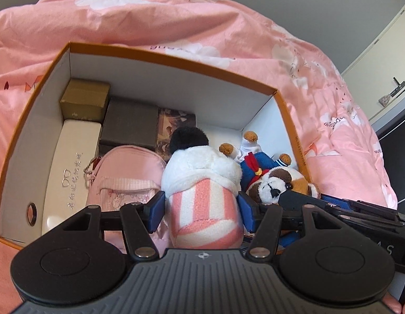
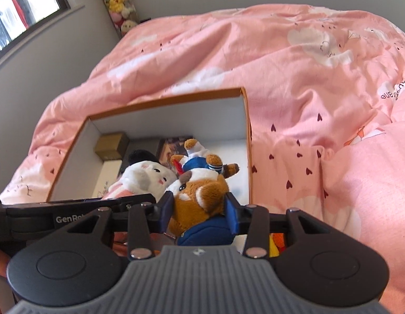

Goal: Organize objects

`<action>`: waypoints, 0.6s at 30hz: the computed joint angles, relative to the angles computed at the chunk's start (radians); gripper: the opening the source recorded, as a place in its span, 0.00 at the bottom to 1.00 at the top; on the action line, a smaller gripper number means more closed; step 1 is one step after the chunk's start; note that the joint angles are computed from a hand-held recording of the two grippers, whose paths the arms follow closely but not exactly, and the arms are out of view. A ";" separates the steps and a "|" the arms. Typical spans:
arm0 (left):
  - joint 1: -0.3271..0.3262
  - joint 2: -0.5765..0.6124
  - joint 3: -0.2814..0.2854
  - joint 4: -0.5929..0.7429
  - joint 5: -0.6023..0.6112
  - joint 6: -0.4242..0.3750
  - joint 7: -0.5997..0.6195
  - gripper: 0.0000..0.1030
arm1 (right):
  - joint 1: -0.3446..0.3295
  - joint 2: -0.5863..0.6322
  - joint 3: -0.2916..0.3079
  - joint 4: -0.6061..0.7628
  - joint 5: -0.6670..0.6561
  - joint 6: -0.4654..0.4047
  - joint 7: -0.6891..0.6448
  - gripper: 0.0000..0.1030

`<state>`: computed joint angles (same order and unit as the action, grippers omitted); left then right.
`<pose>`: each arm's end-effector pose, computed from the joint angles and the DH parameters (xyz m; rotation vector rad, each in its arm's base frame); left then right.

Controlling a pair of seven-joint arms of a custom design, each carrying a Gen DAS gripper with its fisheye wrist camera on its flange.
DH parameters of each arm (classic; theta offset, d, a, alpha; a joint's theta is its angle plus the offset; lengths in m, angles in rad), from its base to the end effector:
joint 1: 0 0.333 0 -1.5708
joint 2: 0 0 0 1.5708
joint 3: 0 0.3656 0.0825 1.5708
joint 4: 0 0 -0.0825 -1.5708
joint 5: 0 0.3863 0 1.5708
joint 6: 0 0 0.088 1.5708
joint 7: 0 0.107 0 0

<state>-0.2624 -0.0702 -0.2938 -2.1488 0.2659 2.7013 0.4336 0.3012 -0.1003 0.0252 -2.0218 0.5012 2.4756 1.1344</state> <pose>0.4758 -0.3110 0.5492 -2.3386 1.6008 -0.9167 0.5379 0.1812 0.6047 -2.0967 1.3108 -0.1688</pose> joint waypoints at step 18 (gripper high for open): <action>-0.022 0.006 0.020 -0.001 -0.114 0.018 0.124 0.75 | -0.009 0.003 0.008 0.000 -0.061 -0.005 0.020 0.44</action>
